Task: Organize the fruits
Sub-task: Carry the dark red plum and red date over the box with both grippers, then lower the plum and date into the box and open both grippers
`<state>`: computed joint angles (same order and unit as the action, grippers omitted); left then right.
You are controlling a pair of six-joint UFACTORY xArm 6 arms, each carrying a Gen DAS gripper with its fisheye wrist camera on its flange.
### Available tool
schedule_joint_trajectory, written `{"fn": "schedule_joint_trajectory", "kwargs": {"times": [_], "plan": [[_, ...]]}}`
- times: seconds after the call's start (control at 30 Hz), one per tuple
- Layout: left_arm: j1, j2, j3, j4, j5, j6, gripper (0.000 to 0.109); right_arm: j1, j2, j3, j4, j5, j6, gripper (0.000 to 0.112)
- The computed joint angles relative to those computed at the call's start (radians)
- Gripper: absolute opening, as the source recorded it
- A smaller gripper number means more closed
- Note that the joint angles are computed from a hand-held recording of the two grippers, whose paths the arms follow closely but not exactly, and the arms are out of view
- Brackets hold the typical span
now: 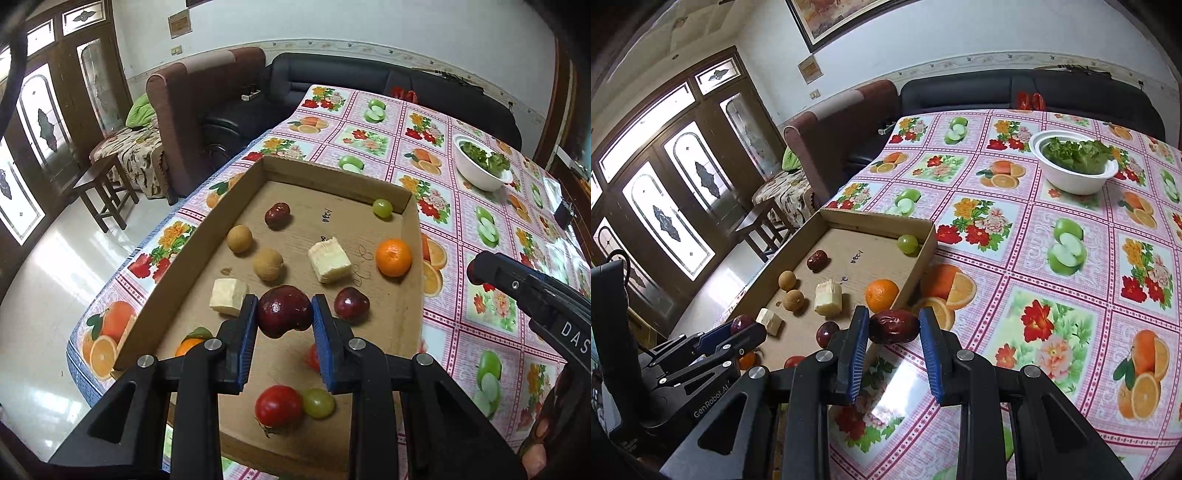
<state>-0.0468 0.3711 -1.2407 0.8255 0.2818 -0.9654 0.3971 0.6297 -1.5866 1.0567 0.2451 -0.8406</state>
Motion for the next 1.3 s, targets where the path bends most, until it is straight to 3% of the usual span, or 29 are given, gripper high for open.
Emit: {"fn": "schedule_joint_trajectory", "kwargs": {"times": [0.97, 1.23, 1.3], "plan": [[0.026, 0.086, -0.113, -0.124, 0.051, 0.119, 0.027, -0.006, 0.182, -0.262, -0.238, 0.095, 0.209, 0.028], [0.032, 0.153, -0.213, -0.298, 0.071, 0.28, 0.027, -0.007, 0.267, -0.391, -0.341, 0.145, 0.3, 0.028], [0.032, 0.176, -0.248, -0.433, 0.074, 0.394, 0.027, -0.006, 0.284, -0.42, -0.36, 0.159, 0.317, 0.028]]}}
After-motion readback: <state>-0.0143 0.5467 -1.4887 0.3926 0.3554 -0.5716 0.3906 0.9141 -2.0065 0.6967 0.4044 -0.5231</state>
